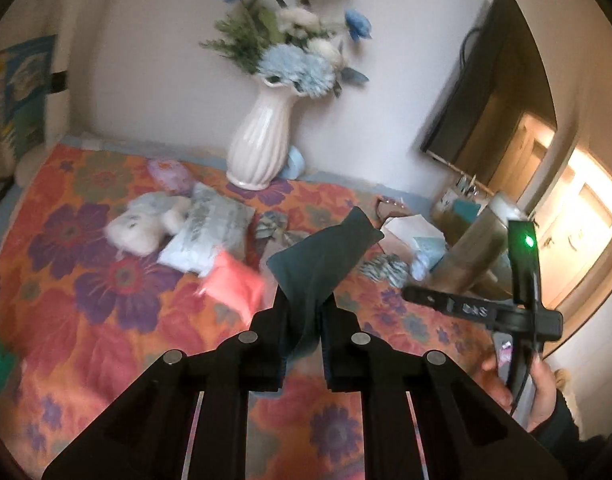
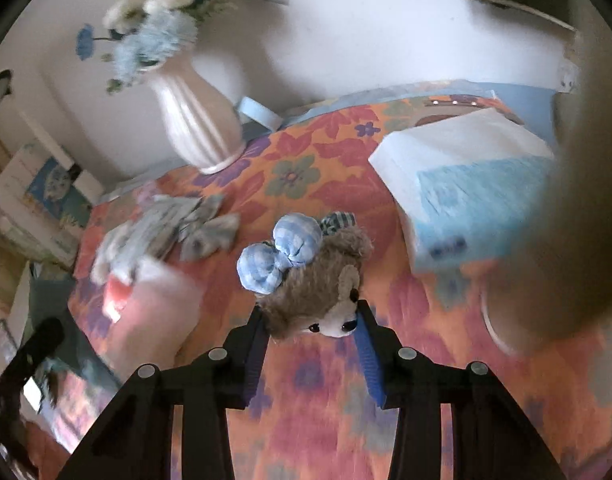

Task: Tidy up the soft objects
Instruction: 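Grasp teal cloth with left gripper while right gripper grasps hedgehog plush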

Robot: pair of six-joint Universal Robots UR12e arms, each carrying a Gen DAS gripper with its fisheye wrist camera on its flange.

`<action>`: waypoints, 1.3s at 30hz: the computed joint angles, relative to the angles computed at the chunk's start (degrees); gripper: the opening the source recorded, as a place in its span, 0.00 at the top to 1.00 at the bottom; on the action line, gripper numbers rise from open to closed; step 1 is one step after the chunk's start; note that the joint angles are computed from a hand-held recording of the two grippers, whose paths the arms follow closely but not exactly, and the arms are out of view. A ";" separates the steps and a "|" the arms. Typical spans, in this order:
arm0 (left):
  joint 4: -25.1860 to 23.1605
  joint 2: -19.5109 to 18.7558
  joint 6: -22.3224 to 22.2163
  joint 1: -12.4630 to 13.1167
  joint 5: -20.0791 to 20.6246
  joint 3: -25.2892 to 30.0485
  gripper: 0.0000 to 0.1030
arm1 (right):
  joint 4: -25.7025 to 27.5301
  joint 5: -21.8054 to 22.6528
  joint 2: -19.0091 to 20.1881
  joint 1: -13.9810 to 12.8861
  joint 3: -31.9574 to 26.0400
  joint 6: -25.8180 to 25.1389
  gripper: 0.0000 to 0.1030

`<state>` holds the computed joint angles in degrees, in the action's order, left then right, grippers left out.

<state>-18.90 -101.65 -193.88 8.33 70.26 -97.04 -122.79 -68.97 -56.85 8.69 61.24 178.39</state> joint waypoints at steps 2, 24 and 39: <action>-1.98 1.40 -0.30 0.16 1.59 -1.16 0.90 | 0.87 0.05 -1.83 -0.04 1.96 -1.30 0.60; -13.31 3.05 6.58 -2.70 15.39 -3.93 0.10 | 0.24 -1.01 -5.00 0.61 8.63 -7.45 0.19; -7.52 -1.72 1.89 -2.70 16.38 -0.34 0.89 | -7.40 -11.61 -3.93 3.59 9.78 -10.94 0.24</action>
